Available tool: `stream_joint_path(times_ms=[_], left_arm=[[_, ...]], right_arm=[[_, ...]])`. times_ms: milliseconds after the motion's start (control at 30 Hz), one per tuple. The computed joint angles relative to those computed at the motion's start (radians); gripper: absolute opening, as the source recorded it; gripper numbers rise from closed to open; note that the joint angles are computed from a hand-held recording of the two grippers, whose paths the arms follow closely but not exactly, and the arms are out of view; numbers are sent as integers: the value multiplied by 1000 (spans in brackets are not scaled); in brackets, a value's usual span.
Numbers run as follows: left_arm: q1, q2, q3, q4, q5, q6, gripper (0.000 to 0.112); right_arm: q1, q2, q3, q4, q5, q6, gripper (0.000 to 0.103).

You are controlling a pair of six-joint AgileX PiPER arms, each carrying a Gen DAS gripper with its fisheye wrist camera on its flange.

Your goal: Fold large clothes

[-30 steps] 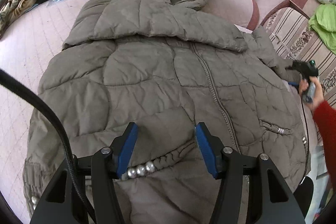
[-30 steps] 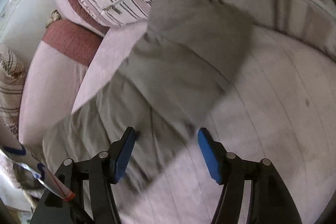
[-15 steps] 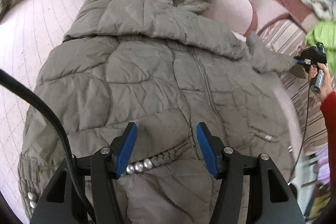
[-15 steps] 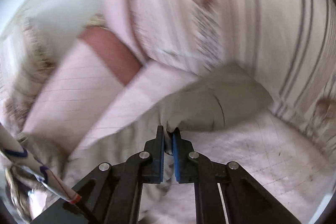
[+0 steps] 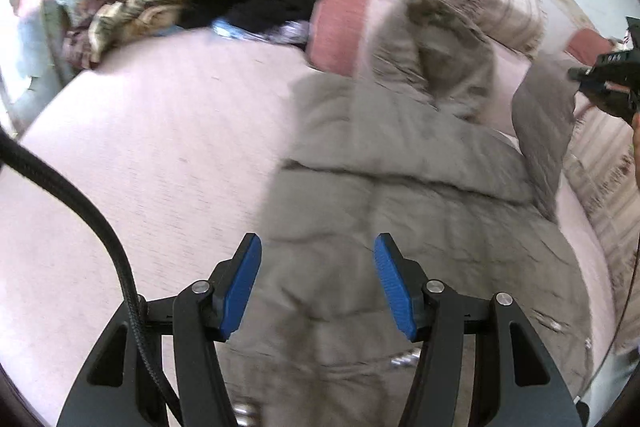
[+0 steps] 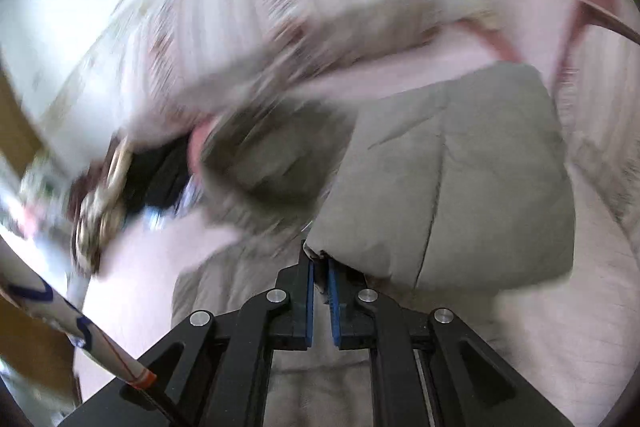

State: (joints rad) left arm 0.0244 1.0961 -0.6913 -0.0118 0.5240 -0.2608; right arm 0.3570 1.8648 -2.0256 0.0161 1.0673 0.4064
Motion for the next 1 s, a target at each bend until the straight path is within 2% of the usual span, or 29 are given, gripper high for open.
stream_joint_path(times_ms=[167,400,467,500,533,600,700,800,900,1000], left_arm=[[106,22,-23,-76,15,107,58],[130,45,-34,-89,6,120,58],[134,52,-33,-92,5,119,58],[136,54,-34,-91,8,116,58],[142,61,-36,-96,10,119,58],[158,68,-40,-117,15,140,58],[179,69,-43,-133,20,153,58],[197,73,-44,-144,25,163,58],[205,79,-45,-148,32,162,58],[220,85,-45,-162,35,174,58]], right_arm=[[148,143,37,-71,-28,53,7],[169,201,175,-56,-92,71,11],[168,166,240,-33,-123,44,23],[175,155,240,-28,-122,35,37],[181,124,271,-30,-129,28,55],[194,33,370,-34,-181,14,67],[183,-90,471,8,-216,-48,67],[179,-151,495,-56,-226,-8,67],[152,-155,473,-85,-232,29,67],[140,-104,419,-106,-226,96,58]])
